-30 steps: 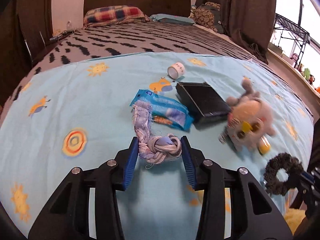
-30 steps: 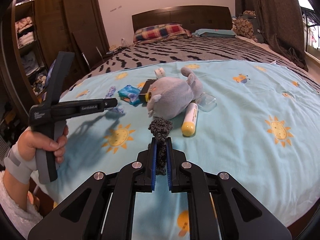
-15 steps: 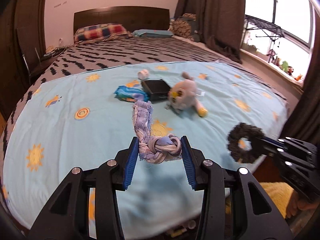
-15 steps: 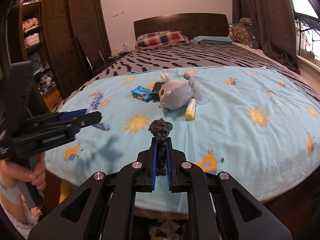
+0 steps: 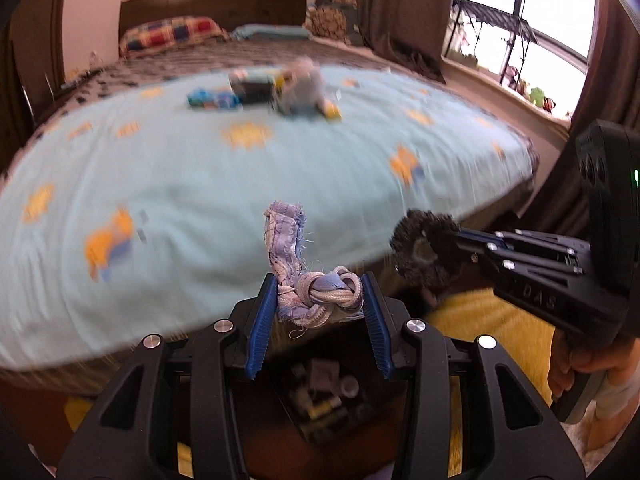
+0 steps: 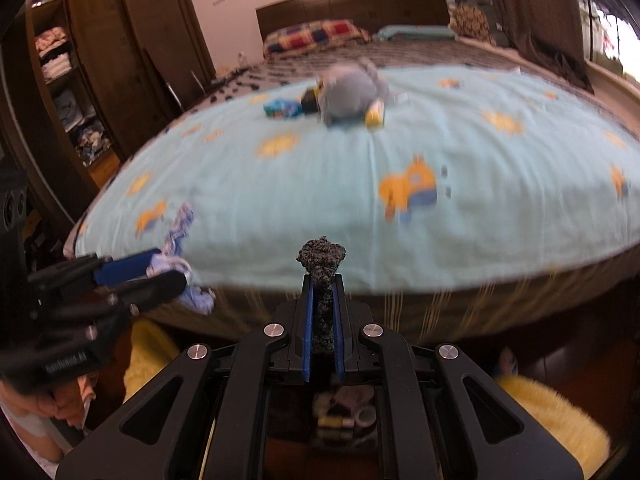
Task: Collect trash
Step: 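Lower the scrunchie and rope toy below the bed edge into the bin, open both tools, then raise both open tools back up toward the items on the bed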
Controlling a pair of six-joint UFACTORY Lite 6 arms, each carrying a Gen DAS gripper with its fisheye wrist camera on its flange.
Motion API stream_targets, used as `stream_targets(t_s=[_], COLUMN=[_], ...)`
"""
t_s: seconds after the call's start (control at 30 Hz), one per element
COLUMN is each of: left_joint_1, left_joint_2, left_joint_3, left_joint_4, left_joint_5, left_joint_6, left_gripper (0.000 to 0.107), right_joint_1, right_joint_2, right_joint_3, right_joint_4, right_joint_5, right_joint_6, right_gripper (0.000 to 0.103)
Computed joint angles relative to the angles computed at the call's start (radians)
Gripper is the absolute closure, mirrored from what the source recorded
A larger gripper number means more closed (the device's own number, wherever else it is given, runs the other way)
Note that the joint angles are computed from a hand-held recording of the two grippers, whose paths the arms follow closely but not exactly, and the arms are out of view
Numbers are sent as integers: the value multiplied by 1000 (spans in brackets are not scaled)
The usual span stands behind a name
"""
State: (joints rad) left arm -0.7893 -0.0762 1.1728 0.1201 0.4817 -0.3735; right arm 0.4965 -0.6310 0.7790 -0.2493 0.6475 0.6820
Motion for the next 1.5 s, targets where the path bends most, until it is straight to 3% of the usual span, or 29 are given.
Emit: stream_targets(t_s=[0.23,0.47,0.83,1.0,1.13,1.27,1.33,1.4,1.47,1.5], left_joint_1=[-37,-20,22,27,39,58,63,71,78,78], left_joint_2=[4,88,311,371,373,344,320,287,231,209], left_joint_3=[-152,-236,-187,-147,-159,-166,-168,-175,-188,-192], left_joint_4=[-9,-120,-366,-365,-353,-319,-300,-261,-187,-166], left_joint_5=[-69,-144,-175,-163,-170,-155,-142,-134,-117,-109], left_joint_6=[-45,50,285,278,272,251,235,206,150,129], left_gripper=[66,66,66,62,47,37,33,27,20,19], right_joint_1=[29,42,-17,-47,-101,-161,-178,-193,-207,-213], right_joint_2=[-14,43,227,296,307,290,273,243,191,166], right_joint_3=[-142,-220,-257,-233,-221,-217,-213,-206,-203,-193], right_joint_4=[10,44,210,260,318,398,391,372,331,300], right_joint_5=[-23,-78,-202,-234,-234,-229,-218,-199,-176,-156], right_joint_6=[66,70,-74,-129,-207,-310,-309,-294,-263,-243], right_gripper=[93,93,93,90,89,55,53,41,19,15])
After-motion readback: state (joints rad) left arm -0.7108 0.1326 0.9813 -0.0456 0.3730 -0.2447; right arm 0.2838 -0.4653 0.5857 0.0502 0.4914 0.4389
